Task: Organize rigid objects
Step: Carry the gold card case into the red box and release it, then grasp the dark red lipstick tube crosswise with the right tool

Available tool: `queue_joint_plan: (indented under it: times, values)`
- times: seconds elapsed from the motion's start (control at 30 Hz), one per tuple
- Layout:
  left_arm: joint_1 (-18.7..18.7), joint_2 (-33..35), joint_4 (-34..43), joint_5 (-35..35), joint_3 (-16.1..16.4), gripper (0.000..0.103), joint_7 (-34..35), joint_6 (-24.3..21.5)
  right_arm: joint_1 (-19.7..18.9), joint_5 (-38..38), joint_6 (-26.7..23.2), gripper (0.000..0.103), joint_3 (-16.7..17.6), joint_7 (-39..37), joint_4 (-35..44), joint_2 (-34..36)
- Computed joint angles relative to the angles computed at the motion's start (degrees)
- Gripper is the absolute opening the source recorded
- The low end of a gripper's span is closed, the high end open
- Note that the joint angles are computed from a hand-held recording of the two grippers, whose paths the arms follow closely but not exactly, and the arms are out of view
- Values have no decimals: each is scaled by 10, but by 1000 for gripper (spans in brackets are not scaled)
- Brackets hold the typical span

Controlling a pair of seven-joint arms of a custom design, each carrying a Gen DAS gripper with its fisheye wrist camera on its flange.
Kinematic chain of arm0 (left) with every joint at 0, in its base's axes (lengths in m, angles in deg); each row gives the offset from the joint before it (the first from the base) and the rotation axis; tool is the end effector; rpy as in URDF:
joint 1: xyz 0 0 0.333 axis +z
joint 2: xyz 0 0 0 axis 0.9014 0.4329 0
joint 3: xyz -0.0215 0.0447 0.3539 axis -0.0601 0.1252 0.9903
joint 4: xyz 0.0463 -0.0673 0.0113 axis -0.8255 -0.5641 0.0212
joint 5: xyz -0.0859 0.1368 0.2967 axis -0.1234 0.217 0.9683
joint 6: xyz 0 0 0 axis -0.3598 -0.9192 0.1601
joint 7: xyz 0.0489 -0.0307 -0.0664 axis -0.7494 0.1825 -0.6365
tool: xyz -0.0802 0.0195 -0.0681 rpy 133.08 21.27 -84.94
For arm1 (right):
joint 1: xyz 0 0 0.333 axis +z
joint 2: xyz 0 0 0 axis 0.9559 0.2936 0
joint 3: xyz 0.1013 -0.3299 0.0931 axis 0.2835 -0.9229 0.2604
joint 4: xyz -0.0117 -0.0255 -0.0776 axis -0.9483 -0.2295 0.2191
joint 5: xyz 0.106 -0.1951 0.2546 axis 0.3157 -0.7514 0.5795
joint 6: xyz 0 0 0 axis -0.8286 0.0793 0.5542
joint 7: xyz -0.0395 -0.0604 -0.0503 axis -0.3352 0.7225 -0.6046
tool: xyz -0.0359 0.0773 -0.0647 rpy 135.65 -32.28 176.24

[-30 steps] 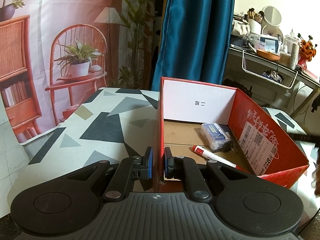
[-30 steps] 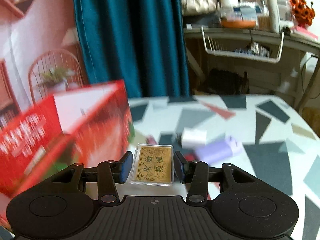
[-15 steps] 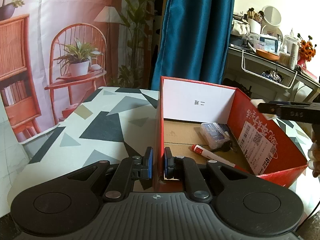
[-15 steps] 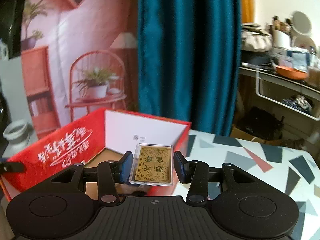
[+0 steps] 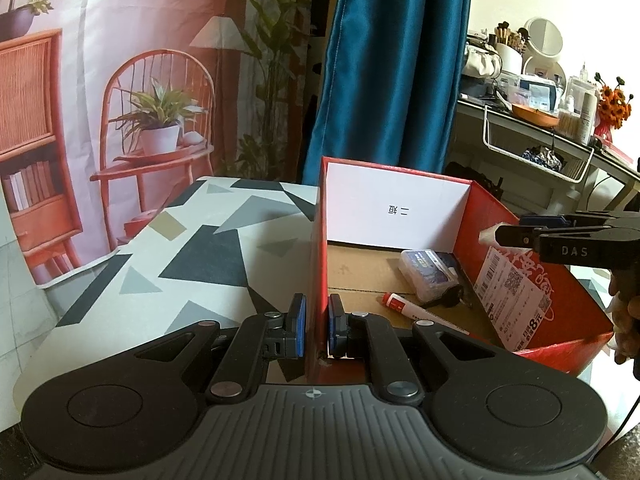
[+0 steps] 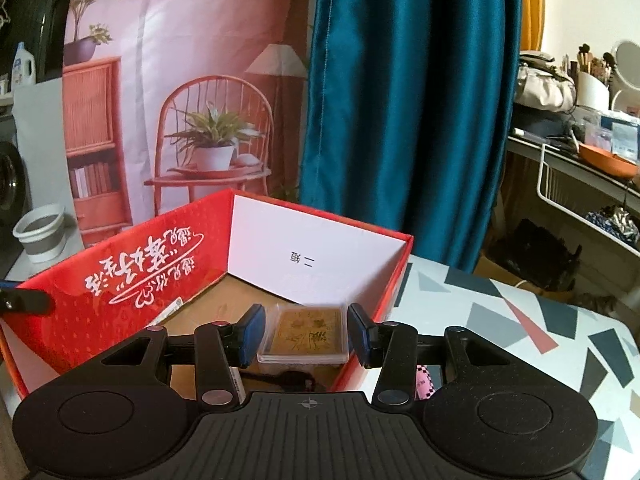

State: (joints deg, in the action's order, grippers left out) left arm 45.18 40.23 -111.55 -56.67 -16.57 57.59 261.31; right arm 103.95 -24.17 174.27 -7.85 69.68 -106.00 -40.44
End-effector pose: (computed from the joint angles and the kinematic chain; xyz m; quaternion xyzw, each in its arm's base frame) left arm 0.6274 -0.2460 0.4299 -0.5167 0.6860 -0.4279 0.2816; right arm 0.6712 0.2608 0.4869 -0.6206 0.5941 -0.3436 0.3791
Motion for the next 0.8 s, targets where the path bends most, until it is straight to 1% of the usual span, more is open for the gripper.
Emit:
queue_joint_plan:
  times: [0.1, 0.17, 0.23, 0.27, 0.3, 0.4, 0.47, 0.53, 0.63, 0.67, 0.73, 0.8]
  values:
    - [-7, -1, 1, -3, 8, 12, 3, -1, 14, -10, 23, 42, -26, 28, -7, -2]
    - [-10, -1, 1, -6, 10, 12, 4, -2, 39, -27, 35, 42, -65, 65, -16, -4]
    - [-7, -1, 2, -5, 7, 12, 3, -3, 83, -59, 55, 42, -132, 133, -31, -4]
    - [-5, -1, 2, -4, 5, 12, 2, -3, 98, -71, 60, 42, -157, 161, -37, -4]
    - [-3, -1, 1, -4, 3, 12, 1, -4, 121, -87, 68, 42, -192, 201, -47, -4]
    - [0, 0, 3, -2, 0, 12, -2, -6, 170, -133, 84, 42, -271, 304, -75, -6]
    - [4, 0, 3, 1, -3, 12, -5, -7, 216, -177, 103, 43, -350, 382, -90, 5]
    - [5, 0, 2, 2, -4, 12, -7, -6, 247, -212, 110, 43, -402, 436, -107, 11]
    - [-1, -1, 2, -1, 2, 12, -8, -7, 273, -251, 108, 43, -445, 503, -139, 12]
    - [-2, -1, 3, -2, 2, 12, -9, -8, 280, -263, 101, 43, -452, 518, -152, 11]
    - [1, -1, 3, 0, 0, 12, -10, -9, 284, -278, 86, 42, -448, 537, -177, 1]
    - [1, -1, 2, 1, 0, 12, -10, -8, 274, -287, 84, 41, -432, 554, -201, -9]
